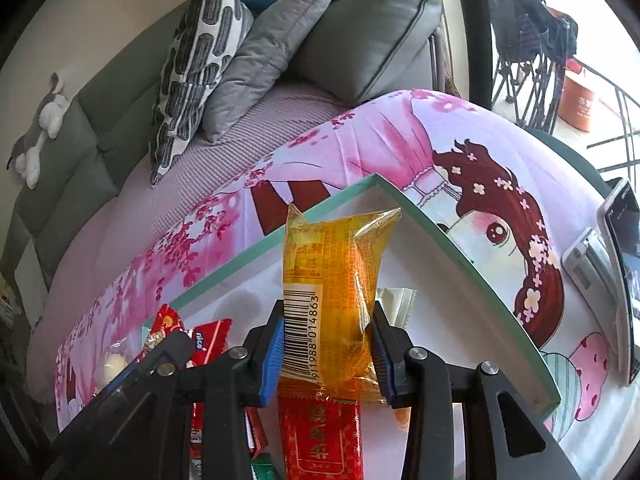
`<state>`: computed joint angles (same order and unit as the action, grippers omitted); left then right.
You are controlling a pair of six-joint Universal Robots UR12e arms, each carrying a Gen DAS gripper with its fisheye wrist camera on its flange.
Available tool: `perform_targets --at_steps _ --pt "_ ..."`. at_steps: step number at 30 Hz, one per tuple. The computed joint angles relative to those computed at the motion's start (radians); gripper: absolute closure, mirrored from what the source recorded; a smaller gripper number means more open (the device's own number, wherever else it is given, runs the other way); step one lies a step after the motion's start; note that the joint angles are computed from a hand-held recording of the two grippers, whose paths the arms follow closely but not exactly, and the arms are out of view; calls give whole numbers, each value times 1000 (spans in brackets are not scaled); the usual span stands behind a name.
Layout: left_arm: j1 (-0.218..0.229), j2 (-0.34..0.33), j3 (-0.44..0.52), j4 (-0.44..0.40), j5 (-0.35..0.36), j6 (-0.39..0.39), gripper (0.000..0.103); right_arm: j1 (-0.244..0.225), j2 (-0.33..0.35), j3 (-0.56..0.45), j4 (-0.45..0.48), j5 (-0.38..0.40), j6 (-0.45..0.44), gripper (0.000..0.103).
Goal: Organize snacks
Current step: 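Lower both bags into the tray and open both tools, then move both tools back toward the remaining snacks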
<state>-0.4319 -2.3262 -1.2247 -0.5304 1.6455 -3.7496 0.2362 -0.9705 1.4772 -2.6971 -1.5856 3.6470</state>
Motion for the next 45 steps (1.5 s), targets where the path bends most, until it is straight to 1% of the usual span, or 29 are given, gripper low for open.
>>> perform_targets --at_steps 6,9,13,14,15,17,20,24,26,27,28,30,32,34,35,37,38,39,41,45 --pt "1 -9 14 -14 -17 -3 40 -9 -1 5 9 19 30 62" --pt "3 -10 14 -19 -26 -11 40 -9 -2 6 13 15 34 62" --pt "6 -10 9 -7 -43 -23 39 -9 -2 5 15 15 37 62" --pt "6 -9 9 -5 -44 -24 38 -9 -2 5 16 15 37 62" --pt "6 -8 8 -5 -41 -26 33 -9 -3 5 16 15 39 62" --pt "7 -6 5 0 -43 -28 28 -10 -3 5 16 17 44 62" --pt "10 1 -5 10 -49 -38 28 -11 -4 5 16 21 44 61" --pt "13 15 -19 10 -42 -56 28 -8 -7 4 16 21 33 57" --pt "16 26 -32 5 -33 -69 28 -8 -8 2 20 27 31 49" --pt "17 33 -39 3 -30 -72 28 -8 -8 1 22 29 31 41" --pt "19 41 -48 -6 -17 -83 28 -8 -9 0 25 29 32 36" --pt "23 53 -63 -21 4 -103 28 -4 -9 -4 32 23 18 34" --pt "27 68 -82 -43 34 -130 27 1 -7 -11 46 9 3 29" --pt "30 82 -102 -53 69 -152 26 3 -6 -14 50 4 -7 20" --pt "32 90 -113 -59 90 -164 26 5 -5 -16 52 0 -11 18" --pt "35 105 -132 -70 129 -191 20 9 -5 -19 53 -16 -23 8" --pt "37 111 -141 -71 143 -201 10 13 -4 -22 55 -30 -33 5" --pt "38 116 -149 -71 156 -211 5 15 -3 -23 56 -36 -38 0" --pt "41 125 -170 -58 177 -219 5 20 -2 -27 56 -49 -57 0" --pt "41 133 -188 -65 198 -206 4 28 -2 -30 66 -52 -86 0"
